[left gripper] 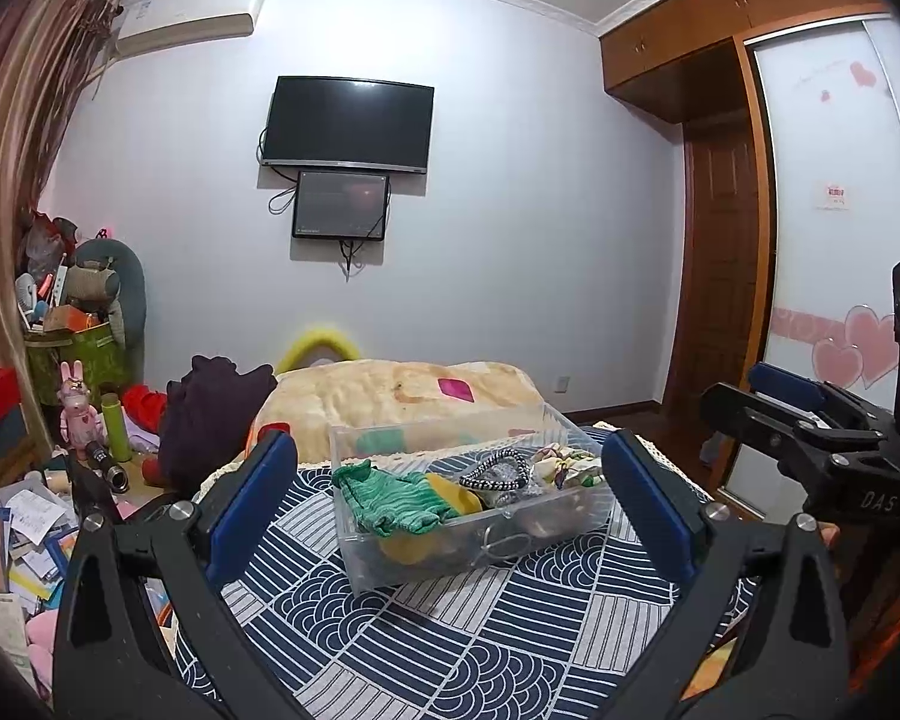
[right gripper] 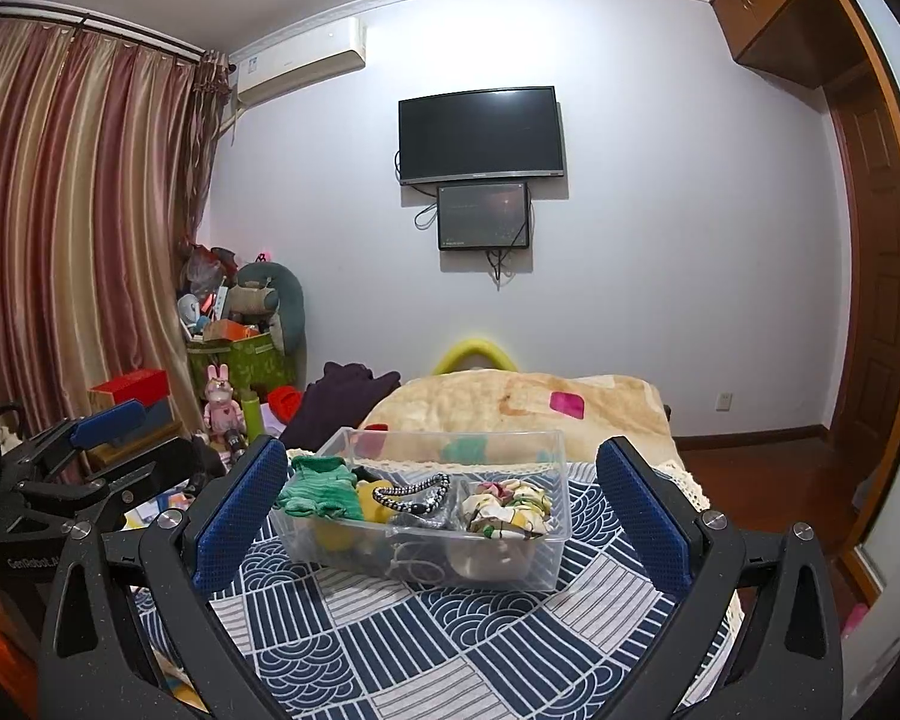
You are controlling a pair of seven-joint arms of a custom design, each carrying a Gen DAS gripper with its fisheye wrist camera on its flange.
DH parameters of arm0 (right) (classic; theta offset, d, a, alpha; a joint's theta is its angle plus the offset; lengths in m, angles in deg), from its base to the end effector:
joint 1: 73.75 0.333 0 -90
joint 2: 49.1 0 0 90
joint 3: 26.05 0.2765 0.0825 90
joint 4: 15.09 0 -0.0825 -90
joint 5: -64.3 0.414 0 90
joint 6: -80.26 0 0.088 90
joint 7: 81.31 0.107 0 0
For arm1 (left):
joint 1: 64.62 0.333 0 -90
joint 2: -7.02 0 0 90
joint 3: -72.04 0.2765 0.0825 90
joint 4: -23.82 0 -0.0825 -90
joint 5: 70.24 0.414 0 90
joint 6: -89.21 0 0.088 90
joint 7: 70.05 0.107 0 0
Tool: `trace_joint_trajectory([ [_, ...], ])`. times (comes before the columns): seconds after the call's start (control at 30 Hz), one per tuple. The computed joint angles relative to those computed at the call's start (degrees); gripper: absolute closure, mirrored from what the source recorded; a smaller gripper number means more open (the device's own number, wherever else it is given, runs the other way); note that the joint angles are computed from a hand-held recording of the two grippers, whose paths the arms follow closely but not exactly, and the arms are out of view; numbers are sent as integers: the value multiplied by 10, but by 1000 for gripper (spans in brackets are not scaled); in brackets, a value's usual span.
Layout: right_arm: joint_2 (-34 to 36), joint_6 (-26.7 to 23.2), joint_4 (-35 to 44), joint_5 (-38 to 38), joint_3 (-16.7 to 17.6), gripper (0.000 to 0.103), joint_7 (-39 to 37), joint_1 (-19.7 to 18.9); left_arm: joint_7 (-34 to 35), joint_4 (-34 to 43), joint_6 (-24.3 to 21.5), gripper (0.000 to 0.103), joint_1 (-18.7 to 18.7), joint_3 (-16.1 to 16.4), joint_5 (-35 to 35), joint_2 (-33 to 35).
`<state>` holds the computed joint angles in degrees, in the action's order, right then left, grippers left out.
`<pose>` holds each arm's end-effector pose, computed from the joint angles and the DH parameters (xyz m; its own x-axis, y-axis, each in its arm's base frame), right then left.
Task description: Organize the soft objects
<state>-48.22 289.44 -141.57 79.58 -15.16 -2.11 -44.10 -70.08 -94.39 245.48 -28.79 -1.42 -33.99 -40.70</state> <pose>0.4643 0.3518 0.4909 0.5421 -0.8399 -0.0278 -0.1461 -0.0616 -0.9874 0.3647 -0.4753 0.5263 0.0352 -0.9966 0.0745 -0.1749 -0.0795 -0.9814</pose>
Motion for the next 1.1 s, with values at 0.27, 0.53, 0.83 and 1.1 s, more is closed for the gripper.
trace_joint_trajectory([
  [0.27,0,0,0,-2,0,0,3,-1,0,0,4,0,-2,3,1,6],
  [0.53,-4,-2,-2,-4,0,0,6,0,0,-1,6,0,-4,5,9,9],
  [0.83,-3,-4,-1,11,2,0,-6,3,9,-2,25,0,-1,2,14,19],
  [1.1,1,-4,1,17,2,0,-11,4,-3,-5,36,0,4,1,6,13],
])
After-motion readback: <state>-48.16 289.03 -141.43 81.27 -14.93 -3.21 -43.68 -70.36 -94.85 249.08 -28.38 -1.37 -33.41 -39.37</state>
